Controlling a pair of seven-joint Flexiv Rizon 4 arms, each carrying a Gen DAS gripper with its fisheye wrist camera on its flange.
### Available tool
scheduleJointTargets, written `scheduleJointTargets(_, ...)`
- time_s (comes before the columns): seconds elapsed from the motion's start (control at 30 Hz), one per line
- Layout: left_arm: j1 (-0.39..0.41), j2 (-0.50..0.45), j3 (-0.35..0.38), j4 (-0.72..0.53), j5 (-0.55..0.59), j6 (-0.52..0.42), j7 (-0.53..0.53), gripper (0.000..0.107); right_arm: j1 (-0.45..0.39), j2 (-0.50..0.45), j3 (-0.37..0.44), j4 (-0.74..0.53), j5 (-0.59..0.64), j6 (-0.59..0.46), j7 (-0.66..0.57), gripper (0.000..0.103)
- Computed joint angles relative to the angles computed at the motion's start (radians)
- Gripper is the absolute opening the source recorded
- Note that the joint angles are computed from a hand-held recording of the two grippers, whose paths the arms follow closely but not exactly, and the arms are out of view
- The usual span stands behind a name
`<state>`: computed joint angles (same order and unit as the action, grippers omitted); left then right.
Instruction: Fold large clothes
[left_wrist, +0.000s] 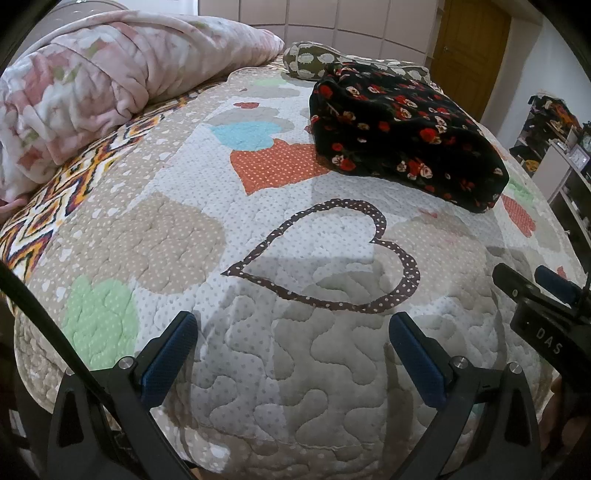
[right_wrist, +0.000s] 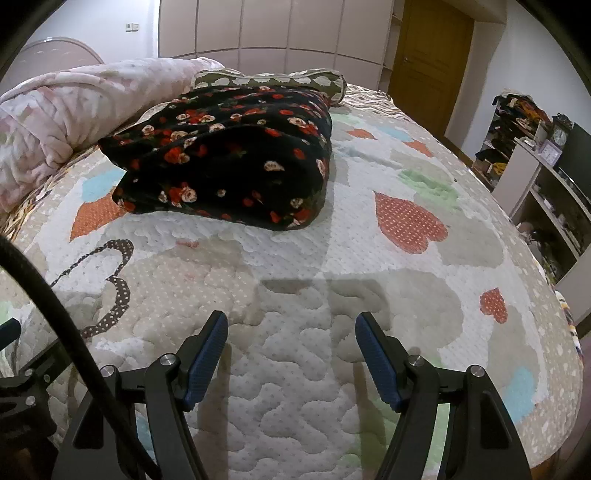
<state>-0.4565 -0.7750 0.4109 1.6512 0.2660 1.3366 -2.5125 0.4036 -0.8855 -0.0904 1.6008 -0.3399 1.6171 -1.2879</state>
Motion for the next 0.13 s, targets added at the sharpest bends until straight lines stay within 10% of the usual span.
scheduleJointTargets(0.13,0.003,0.000,-0.002,-0.005,0.003,-0.009,0.005,0.103,-0.016,-0.004,0.025,-0.012,-0.004,-0.016,-0.011,0.076)
